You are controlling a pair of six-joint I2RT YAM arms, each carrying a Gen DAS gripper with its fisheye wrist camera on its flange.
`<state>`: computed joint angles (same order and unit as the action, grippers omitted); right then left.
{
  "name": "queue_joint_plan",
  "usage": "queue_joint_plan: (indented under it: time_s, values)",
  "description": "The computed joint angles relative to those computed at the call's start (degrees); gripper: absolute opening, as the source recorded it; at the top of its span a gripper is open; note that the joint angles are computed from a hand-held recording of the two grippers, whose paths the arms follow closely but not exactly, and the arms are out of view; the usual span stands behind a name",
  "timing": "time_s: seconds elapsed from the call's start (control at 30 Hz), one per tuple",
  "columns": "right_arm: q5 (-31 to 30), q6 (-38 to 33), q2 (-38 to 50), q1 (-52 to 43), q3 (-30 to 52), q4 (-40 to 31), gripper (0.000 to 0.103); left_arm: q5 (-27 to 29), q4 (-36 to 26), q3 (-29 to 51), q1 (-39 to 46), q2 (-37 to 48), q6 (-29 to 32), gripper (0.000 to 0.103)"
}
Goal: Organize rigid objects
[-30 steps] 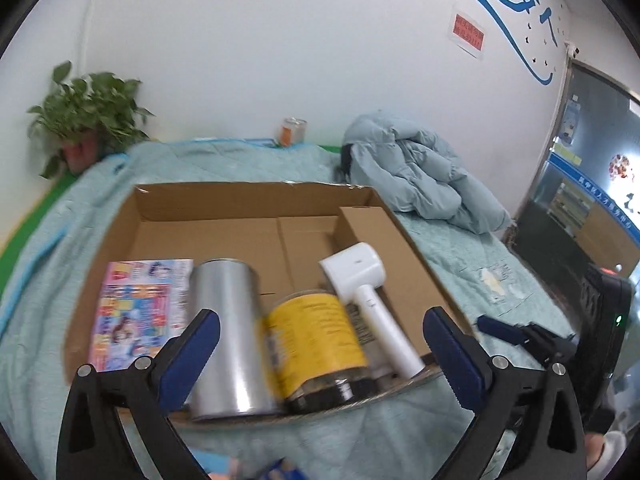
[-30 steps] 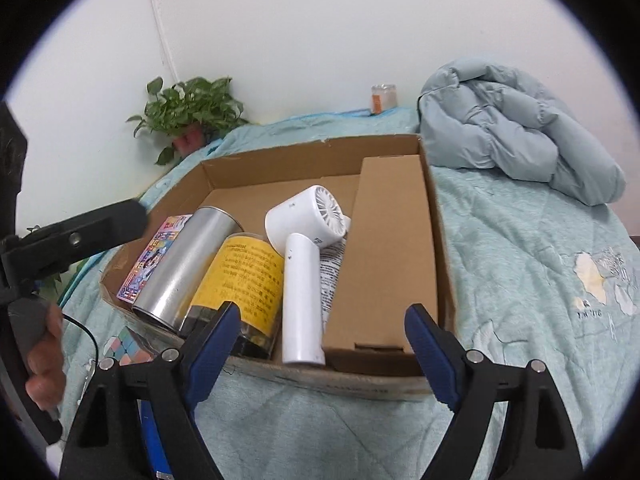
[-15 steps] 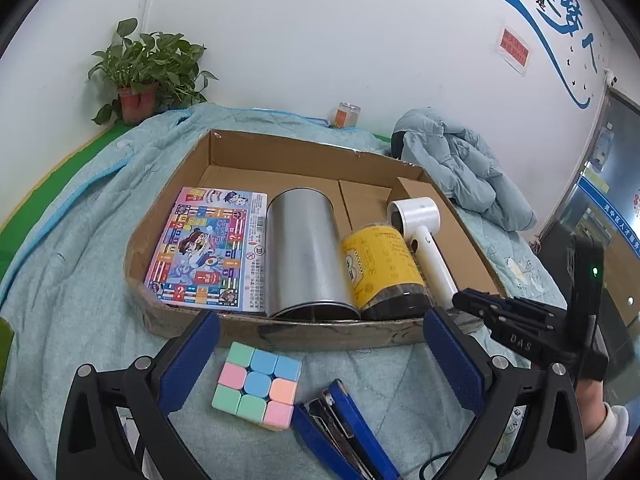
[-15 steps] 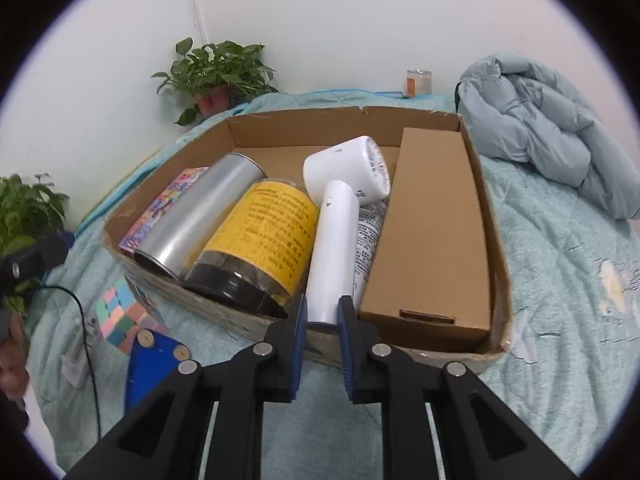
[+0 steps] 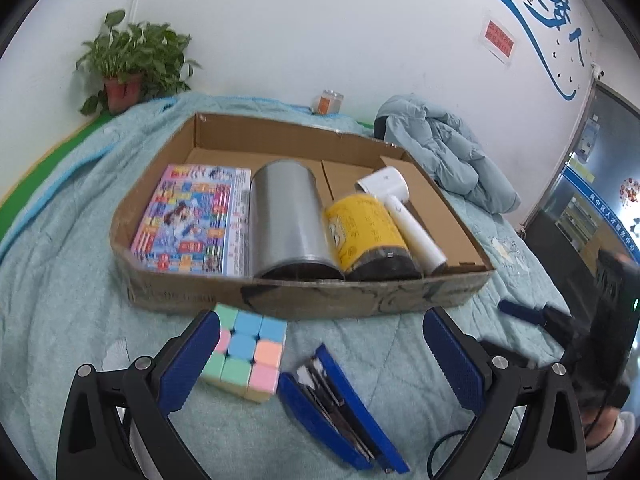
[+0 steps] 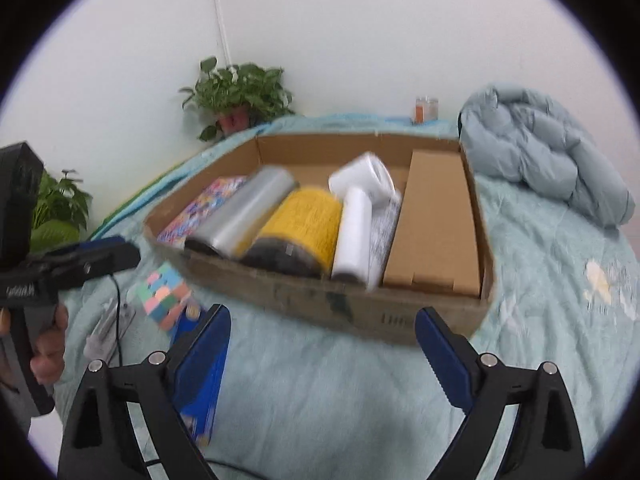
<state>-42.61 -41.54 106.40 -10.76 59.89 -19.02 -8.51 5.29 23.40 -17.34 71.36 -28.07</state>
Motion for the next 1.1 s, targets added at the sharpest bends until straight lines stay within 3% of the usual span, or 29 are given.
queue_joint_plan:
  time_s: [0.07,0.17,0.4,0.53,0.57,0.63,0.77,0.83,0.93,1.03,1.1]
  values:
    - [0.98,-5.11,0.38,0.92,-1.24,-5.49,0.094,2.88,-0.05,-1.51,0.63,-0.42,-1.34,0.102]
    - [0.72,-7.59,-0.83,3.48,-6.2,-6.07,0.094,4.34,-1.17,-3.71,0.15,-2.06,-1.99,0.102]
    - [6.76,-0.03,-1.47,14.66,-14.57,7.13,0.092,0.54,-7.5,-8.16,-3.38,-12.51,-5.65,0.102]
    - [11.42,3.46,-0.44,17.65,-17.28,14.9,0.071,0.23,-13.04,-9.84,-3.43,-20.12,-8.4,0.102]
    - [11.0,2.89,-0.96,17.75,-17.74,14.83,0.062,0.62,-13.67,-10.15,-3.38,-21.23,-8.88,0.102]
    - [10.25,2.35,-2.36,17.48,-18.6,14.14,0.054,1.24,-14.03,-10.47,-3.93,-22.13,-9.87,0.102]
    - [1.88,3.2,2.28,12.26,-11.15,2.41,0.052,1.57,-12.22,-9.15,-6.74,-18.67,-10.26,0.102]
    - [-5.03,1.62,8.29,8.36,-2.34,-11.42,0.041,2.2,-10.76,-8.38,-7.69,-16.57,-10.23,0.102]
    - [-10.61,-2.2,16.5,4.08,7.05,-26.19,0.041,4.3,-6.9,-7.14,-8.56,-12.13,-9.79,0.102]
    - [-14.92,-3.43,21.02,0.09,11.23,-32.76,0.04,7.35,-1.65,-5.37,-8.85,-5.23,-9.79,0.102]
    - [-14.35,0.29,19.43,-2.31,9.58,-28.59,0.047,9.58,2.16,-3.92,-8.88,0.24,-9.27,0.102]
